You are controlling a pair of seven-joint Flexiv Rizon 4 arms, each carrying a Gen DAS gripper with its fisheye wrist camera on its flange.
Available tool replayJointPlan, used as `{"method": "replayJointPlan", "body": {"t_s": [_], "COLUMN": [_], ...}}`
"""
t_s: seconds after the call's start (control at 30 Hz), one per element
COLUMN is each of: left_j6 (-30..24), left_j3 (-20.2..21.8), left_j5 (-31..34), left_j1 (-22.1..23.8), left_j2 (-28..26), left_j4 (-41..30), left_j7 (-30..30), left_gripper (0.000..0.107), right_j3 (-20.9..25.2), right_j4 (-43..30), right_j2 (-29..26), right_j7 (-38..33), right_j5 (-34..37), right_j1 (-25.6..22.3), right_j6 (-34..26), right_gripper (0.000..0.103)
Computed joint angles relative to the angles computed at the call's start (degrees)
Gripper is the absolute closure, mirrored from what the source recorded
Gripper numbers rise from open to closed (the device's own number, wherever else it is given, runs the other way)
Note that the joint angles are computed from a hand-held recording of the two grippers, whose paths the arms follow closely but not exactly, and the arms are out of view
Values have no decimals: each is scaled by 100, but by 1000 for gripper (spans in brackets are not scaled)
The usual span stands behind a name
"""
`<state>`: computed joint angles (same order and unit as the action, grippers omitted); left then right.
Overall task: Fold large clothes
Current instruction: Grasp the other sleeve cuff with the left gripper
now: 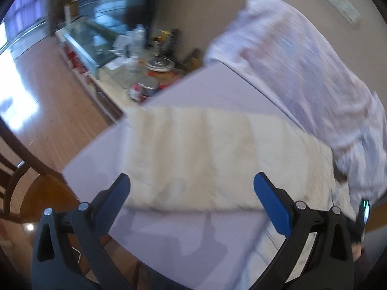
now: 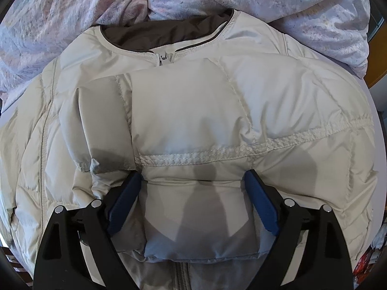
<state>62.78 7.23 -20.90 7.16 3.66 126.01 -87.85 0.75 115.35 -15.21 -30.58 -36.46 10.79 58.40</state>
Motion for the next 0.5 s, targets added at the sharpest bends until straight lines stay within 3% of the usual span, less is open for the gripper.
{"method": "replayJointPlan", "body": {"t_s": [0.17,0.23,0.33,0.5], "left_j6": [-222,-363,-515,-536], "left_j3": [140,144,90,67], "left_j5": [-584,-944,-1612,-1555], "left_j1": [243,323,368,431], "left_j2": [-304,-423,-496,-642], "left_j4": [-94,-98,-20,-52], "left_j7": [302,438,731,588], "left_gripper": [8,19,28,28], "right_j3": [-5,-6,-12,-17], "right_j4": [-32,-39,-39,0], "right_j2": [-12,-23,-10,12], "right_j7": [-24,-29,15,85], "right_j5": [-9,-10,-45,-107], "right_j1": [1,2,20,20], "right_j6": [15,32,41,76], "right_gripper": [13,13,13,13]}}
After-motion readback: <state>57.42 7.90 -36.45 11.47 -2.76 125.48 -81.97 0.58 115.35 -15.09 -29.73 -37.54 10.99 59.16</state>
